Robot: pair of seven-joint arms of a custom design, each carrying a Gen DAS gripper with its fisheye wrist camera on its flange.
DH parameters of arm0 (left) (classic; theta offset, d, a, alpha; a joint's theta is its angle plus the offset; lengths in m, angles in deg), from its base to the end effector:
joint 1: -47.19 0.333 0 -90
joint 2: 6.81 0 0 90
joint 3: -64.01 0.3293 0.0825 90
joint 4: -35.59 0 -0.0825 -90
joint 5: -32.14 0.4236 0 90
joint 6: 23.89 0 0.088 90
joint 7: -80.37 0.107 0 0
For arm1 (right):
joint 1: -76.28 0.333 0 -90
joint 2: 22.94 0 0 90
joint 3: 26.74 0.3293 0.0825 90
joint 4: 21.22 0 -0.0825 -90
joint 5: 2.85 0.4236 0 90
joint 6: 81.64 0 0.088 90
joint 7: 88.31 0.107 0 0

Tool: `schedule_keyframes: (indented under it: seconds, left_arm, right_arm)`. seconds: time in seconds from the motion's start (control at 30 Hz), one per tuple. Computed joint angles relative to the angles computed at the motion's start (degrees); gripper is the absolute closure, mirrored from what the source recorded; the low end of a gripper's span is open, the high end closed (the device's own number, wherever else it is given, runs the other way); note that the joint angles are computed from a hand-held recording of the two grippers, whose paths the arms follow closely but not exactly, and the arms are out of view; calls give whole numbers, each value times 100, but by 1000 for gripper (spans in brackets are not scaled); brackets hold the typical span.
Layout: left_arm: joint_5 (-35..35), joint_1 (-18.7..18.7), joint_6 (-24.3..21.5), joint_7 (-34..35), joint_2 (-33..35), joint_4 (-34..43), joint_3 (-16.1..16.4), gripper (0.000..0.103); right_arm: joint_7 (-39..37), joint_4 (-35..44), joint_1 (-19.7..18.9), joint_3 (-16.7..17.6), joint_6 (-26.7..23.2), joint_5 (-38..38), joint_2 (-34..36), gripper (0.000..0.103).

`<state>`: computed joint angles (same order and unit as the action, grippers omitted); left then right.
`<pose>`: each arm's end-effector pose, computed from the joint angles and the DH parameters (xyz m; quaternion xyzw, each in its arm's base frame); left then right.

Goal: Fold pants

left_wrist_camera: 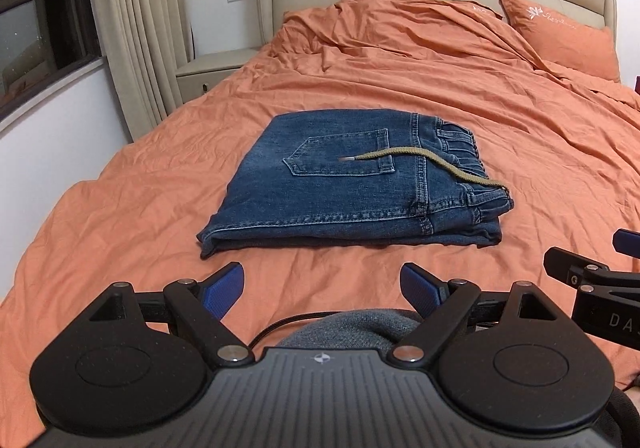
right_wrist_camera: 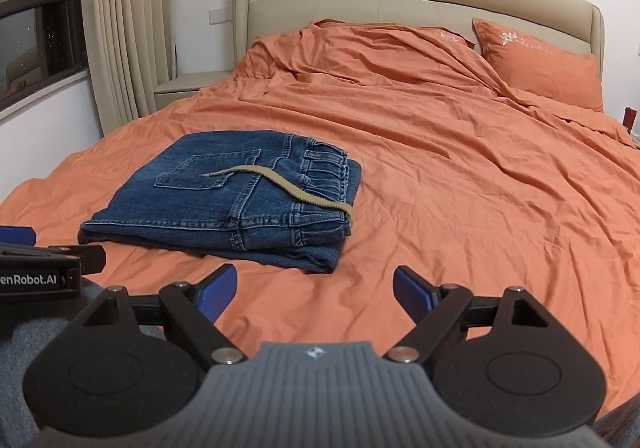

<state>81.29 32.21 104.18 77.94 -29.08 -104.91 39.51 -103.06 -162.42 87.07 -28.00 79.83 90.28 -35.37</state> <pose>0.3800 -0.2892 0.4470 -0.7635 0.4928 -0.1851 0.3741 0.4923 0.0326 0.3880 -0.7695 0.4441 -0.2108 0.4077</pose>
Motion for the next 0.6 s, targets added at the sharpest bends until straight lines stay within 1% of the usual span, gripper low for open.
schedule_keyframes:
  seconds: [0.6]
  left_arm:
    - [-5, 13, 18, 22, -10, -5, 2, 1]
  right_arm:
    - [-10, -91, -30, -57, -187, -44, -128, 21]
